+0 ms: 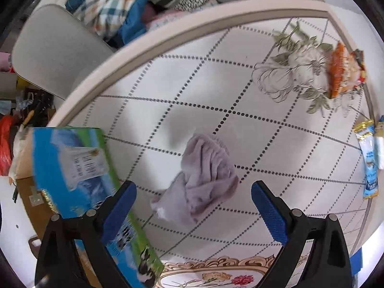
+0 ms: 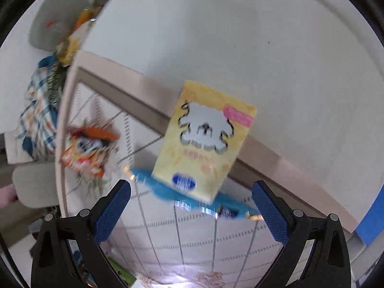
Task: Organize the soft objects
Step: 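Grasp the lilac cloth with left tool while right tool grasps yellow tissue box, then place cloth and yellow tissue box into the box and open both tools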
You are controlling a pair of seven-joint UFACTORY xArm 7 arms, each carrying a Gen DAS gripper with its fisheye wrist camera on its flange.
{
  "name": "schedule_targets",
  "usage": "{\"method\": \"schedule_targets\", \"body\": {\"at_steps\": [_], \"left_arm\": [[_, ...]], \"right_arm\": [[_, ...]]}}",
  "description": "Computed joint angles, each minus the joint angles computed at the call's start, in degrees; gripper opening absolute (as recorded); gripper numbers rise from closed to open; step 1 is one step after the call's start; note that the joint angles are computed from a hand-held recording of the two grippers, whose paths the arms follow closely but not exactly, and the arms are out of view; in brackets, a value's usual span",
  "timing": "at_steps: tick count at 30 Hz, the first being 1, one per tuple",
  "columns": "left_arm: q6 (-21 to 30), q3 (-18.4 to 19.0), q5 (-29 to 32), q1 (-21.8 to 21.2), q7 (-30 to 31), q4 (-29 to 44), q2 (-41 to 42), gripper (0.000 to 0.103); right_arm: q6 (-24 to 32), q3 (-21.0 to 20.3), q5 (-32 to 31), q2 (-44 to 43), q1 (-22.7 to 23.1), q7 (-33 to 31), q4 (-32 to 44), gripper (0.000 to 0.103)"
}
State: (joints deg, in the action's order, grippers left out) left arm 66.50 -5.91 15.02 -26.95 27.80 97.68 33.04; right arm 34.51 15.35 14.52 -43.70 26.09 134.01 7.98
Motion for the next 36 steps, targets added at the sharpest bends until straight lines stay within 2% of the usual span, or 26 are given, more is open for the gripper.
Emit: {"method": "schedule_targets", "body": {"at_steps": [1, 2, 3, 5, 7, 9, 11, 14, 15, 19, 22, 24, 28, 31, 33, 35, 36], "left_arm": [[1.8, -0.1, -0.5, 0.1, 0.4, 1.4, 1.2, 0.098], [2.6, -0.1, -0.8, 0.1, 0.5, 2.1, 1.8, 0.098], [4.0, -0.2, -1.7, 0.3, 0.8, 3.2, 2.5, 0.098], [8.5, -0.7, -4.0, 1.1, 2.2, 6.8, 4.4, 0.098], [10.1, -1.1, -5.5, 1.7, 4.0, 7.6, 4.7, 0.098], [7.4, -0.8, -3.5, 0.9, 6.0, 4.7, 3.6, 0.098], [4.0, -0.5, -1.4, 0.0, 6.7, 1.9, 2.6, 0.097], [4.1, 0.2, 0.9, -1.4, 6.1, 0.5, 2.8, 0.056], [3.5, 0.3, 1.4, -1.4, 6.0, -0.4, 2.5, 0.045], [8.4, -0.5, -3.0, 0.2, 4.8, 1.1, 2.5, 0.038], [10.6, -1.1, -6.8, 2.2, 4.0, 1.5, 1.4, 0.036], [10.1, -1.5, -9.3, 3.9, 4.0, -1.4, -1.5, 0.035], [10.9, -2.4, -15.3, 7.7, 5.6, -4.5, -6.7, 0.035], [11.4, -2.3, -19.8, 11.0, 7.4, -6.8, -11.4, 0.035], [14.4, -2.1, -22.0, 12.2, 7.0, -2.5, -11.0, 0.035], [16.1, -1.5, -24.4, 14.5, 8.3, -1.3, -12.5, 0.035], [17.9, -1.1, -25.1, 15.4, 8.6, 2.1, -11.2, 0.035]], "right_arm": [[-0.7, -0.9, 0.3, 1.3, -0.1, -0.8, -0.5, 0.099], [0.1, -1.8, 0.4, 3.0, -0.2, -1.9, -0.1, 0.081], [-0.3, -2.2, 0.6, 4.2, -0.2, -2.8, -0.2, 0.076], [-0.1, -4.5, 0.9, 6.6, 0.3, -7.6, 0.5, 0.07], [2.4, -7.3, 0.5, 9.1, 0.5, -15.6, 2.5, 0.067], [4.1, -9.9, 1.1, 12.5, 0.8, -25.2, 4.7, 0.067], [5.1, -10.6, 2.1, 14.8, 0.3, -30.7, 6.1, 0.067], [4.7, -9.6, 3.9, 16.8, -1.1, -34.2, 7.0, 0.067], [3.9, -9.6, 4.5, 17.1, -2.0, -35.4, 6.7, 0.066], [2.5, -6.6, 5.7, 12.7, -3.6, -33.7, 3.5, 0.066], [5.4, -4.6, 3.6, 8.9, -4.5, -31.1, 3.8, 0.065], [7.5, -3.3, 1.5, 7.3, -5.2, -29.5, 5.4, 0.065], [12.5, -0.7, -4.3, 7.7, -6.6, -28.1, 12.8, 0.065], [14.8, 1.6, -8.3, 12.2, -6.9, -27.9, 21.6, 0.065], [15.6, 2.7, -11.4, 18.4, -7.4, -28.6, 29.6, 0.065], [14.7, 3.0, -14.1, 23.4, -7.3, -29.4, 36.0, 0.065], [14.0, 3.5, -15.8, 27.0, -7.2, -29.6, 40.0, 0.065]]}}
